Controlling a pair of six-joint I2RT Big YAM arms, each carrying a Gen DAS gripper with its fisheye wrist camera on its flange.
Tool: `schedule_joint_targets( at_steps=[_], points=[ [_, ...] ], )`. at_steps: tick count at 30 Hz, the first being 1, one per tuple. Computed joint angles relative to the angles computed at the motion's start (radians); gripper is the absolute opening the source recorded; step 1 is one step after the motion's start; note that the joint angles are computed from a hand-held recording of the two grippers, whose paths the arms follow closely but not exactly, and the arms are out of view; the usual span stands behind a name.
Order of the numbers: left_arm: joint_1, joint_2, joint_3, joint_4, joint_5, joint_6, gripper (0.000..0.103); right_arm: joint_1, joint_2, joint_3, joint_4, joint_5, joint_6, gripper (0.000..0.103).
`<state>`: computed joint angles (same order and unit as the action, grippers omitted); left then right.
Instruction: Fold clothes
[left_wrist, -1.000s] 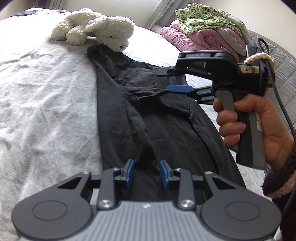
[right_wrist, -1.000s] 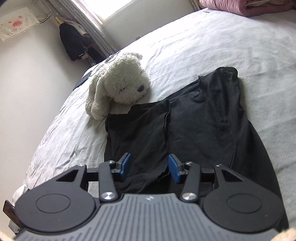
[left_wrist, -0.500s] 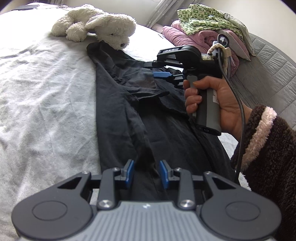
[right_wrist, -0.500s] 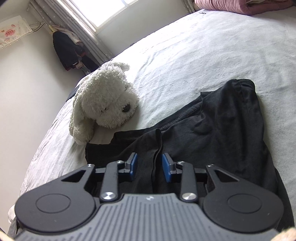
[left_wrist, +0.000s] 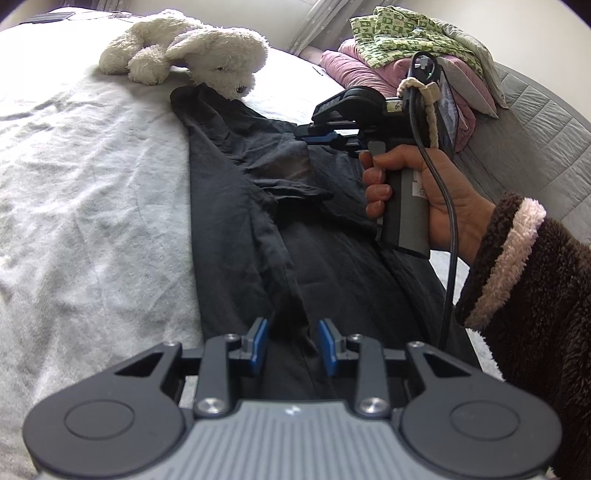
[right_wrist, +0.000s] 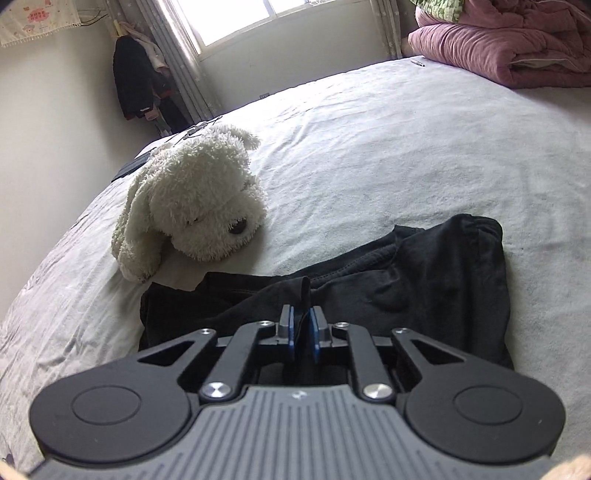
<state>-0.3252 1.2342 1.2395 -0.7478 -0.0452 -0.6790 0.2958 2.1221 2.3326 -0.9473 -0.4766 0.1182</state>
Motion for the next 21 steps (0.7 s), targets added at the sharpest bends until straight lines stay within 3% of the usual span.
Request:
schedule_joint_targets(
  at_steps=[2,3,9,12,17,21],
  points=[
    [0.0,0.0,0.0,-0.001,0.001,-0.003,0.032,-0.012,-0.024,-0.03,-0.001,-0.033,0.016,0.04],
    [-0.001,0.0,0.0,-0.002,0.0,-0.003,0.032,-0.016,-0.04,-0.053,0.005,-0.044,0.019,0.041],
    [-0.009,0.003,0.006,-0.01,-0.012,0.004,0.032,-0.031,-0.156,-0.2,-0.027,-0.091,-0.055,0.041],
    [-0.015,0.004,0.009,-0.017,-0.021,0.01,0.032,-0.022,-0.24,-0.322,0.028,-0.078,-0.134,0.04],
    [-0.023,0.009,0.017,-0.03,-0.031,0.028,0.032,0.01,-0.304,-0.413,0.052,-0.086,-0.276,0.029],
    [-0.026,0.01,0.023,-0.045,-0.026,0.037,0.032,0.035,-0.318,-0.465,0.044,0.053,-0.366,0.025]
  ],
)
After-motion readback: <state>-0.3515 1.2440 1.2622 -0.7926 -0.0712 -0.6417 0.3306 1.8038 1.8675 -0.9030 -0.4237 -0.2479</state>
